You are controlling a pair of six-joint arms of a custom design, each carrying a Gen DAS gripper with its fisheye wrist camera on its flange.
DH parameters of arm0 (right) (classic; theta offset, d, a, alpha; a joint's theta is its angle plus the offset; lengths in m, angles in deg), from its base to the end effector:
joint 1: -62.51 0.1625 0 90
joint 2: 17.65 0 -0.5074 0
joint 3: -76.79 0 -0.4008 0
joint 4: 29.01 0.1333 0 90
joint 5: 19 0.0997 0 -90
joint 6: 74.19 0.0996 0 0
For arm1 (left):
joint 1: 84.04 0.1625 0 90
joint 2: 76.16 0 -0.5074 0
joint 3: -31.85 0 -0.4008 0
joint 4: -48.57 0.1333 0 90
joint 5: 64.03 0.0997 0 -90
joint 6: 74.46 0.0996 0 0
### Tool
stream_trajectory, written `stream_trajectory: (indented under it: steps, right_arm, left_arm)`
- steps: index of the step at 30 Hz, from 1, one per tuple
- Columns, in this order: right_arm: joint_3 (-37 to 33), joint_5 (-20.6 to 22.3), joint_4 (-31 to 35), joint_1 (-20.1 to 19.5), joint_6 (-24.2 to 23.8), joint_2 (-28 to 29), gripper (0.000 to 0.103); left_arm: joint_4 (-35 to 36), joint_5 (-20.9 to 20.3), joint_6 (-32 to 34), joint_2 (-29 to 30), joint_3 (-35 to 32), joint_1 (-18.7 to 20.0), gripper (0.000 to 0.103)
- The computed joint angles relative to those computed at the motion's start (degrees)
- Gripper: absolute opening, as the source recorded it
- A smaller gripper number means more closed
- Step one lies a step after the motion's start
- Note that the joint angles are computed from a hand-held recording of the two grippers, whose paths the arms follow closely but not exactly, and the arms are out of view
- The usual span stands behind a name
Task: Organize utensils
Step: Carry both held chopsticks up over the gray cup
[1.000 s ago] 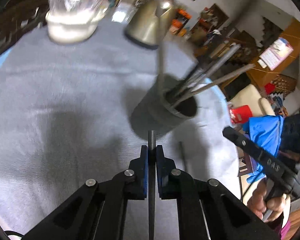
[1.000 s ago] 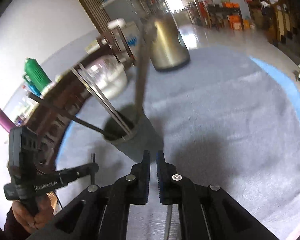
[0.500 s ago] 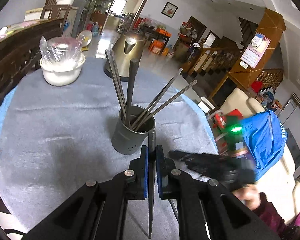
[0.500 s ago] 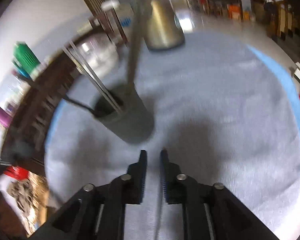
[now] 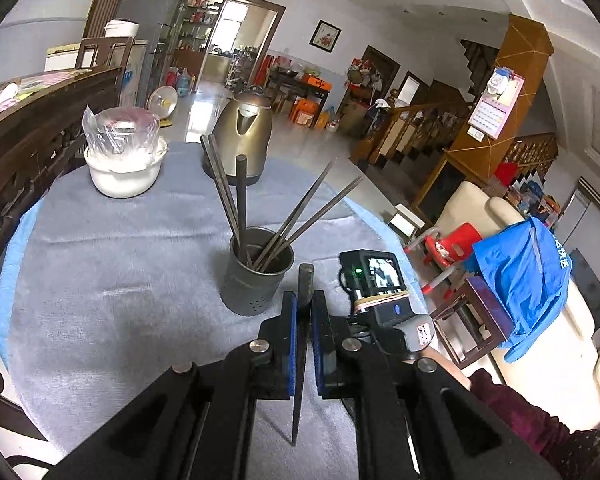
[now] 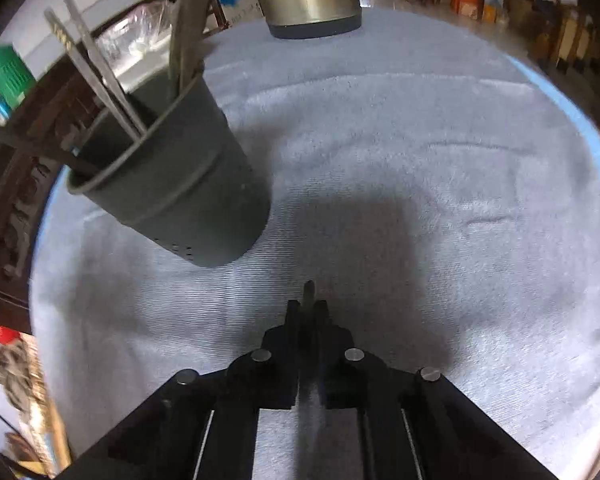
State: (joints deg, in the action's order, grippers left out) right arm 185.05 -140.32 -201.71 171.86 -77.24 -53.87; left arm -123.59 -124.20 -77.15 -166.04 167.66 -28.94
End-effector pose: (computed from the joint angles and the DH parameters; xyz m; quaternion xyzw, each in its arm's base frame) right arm 0.2912 -0.5831 0.0159 0.1616 -0.9453 0.1266 0.2534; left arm -0.0854 -0.4420 0.3712 0.1779 0.9046 -0.3632 0.1348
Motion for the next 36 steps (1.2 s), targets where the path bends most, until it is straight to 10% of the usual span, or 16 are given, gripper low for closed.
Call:
stream_trajectory:
  steps: [20,36]
  right_arm:
    - [7.9,15.7,-29.0,6.28,-5.25,-10.26,0.006]
    - [4.57,12.42,-42.99,11.46,-9.41,-8.86,0.006]
  left_arm:
    - [-4.18,5.34,3.98,-0.81,-2.76,-5.72,0.007]
    - [-16.64,11.52,13.08,4.44,-8.1,-9.29,0.007]
